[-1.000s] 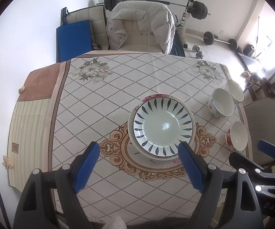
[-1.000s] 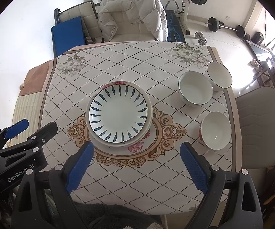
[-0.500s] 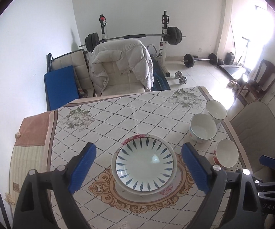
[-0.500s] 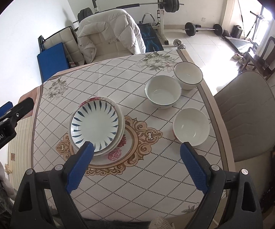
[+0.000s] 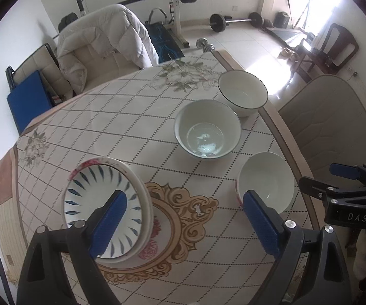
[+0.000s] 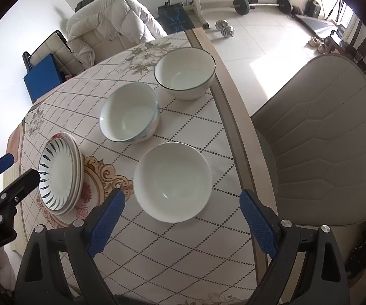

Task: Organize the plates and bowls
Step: 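Grip the rim of the plain white bowl with both tools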

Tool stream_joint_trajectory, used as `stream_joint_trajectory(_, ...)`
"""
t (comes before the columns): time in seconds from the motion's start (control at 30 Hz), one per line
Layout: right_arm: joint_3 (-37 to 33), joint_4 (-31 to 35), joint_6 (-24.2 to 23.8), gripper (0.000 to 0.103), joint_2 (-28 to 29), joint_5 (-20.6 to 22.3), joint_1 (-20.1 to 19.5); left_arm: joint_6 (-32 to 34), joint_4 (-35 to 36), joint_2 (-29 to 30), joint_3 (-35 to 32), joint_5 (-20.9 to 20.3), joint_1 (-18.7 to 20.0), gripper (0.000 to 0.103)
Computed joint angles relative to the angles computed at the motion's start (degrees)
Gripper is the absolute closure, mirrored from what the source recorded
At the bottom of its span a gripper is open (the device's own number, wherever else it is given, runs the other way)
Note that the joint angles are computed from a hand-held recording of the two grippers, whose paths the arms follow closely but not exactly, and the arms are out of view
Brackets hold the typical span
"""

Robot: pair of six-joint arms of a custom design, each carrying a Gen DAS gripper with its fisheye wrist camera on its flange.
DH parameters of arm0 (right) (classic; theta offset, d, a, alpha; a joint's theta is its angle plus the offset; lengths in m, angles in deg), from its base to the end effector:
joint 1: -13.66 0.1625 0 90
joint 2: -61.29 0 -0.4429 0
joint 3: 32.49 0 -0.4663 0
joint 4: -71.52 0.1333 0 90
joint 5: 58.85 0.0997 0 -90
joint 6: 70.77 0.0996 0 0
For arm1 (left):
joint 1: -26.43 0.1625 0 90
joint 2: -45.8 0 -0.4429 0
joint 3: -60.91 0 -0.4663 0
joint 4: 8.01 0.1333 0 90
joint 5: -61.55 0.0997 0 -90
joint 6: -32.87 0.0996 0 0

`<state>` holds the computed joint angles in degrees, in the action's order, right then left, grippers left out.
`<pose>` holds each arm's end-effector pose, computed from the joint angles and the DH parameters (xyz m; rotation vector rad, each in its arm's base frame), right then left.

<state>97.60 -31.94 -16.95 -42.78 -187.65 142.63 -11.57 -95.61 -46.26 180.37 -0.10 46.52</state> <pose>0.3015 -0.2600 0.2901 -0.2257 -2.4773 0.4452 -0.3522 -0.3211 0.2649 0.6982 2.3451 -0.1660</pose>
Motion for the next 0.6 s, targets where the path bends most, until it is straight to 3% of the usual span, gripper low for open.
stream_joint_trajectory(0.07, 2.1, -2.2, -6.1, 0.010, -2.3, 3.2, -5.2, 1.3, -3.7, 3.1, 0.5, -3.0, 1.7, 0.016)
stream_joint_trajectory(0.13, 4.0, -4.5, -12.0, 0.011, -3.9, 6.6, -10.3, 2.5, -7.1, 6.1, 0.7, -6.4, 3.7, 0.030)
stream_joint_trajectory(0.27, 6.9, -8.8, -19.4, 0.024, -4.7, 12.7, -18.5, 2.2, -10.8, 11.0, 1.0, -11.2, 6.9, 0.052)
stream_joint_trajectory(0.4, 8.2, -10.0, -22.4, 0.044, -3.9, 14.6, -22.8, 2.7, -13.6, 13.1, 2.1, -15.2, 8.4, 0.064)
stream_joint_trajectory(0.47, 8.8, -10.9, -23.5, 0.063, -3.8, 16.0, -24.2, 2.7, -13.5, 14.0, 2.4, -16.2, 8.8, 0.076)
stream_joint_trajectory(0.53, 9.4, -11.7, -23.9, 0.074, -3.6, 16.9, -25.6, 2.3, -14.1, 14.0, 3.1, -16.6, 8.8, 0.088)
stream_joint_trajectory(0.6, 9.5, -12.2, -23.6, 0.080, -2.9, 16.7, -25.8, 1.9, -14.5, 13.7, 3.6, -17.2, 8.6, 0.091)
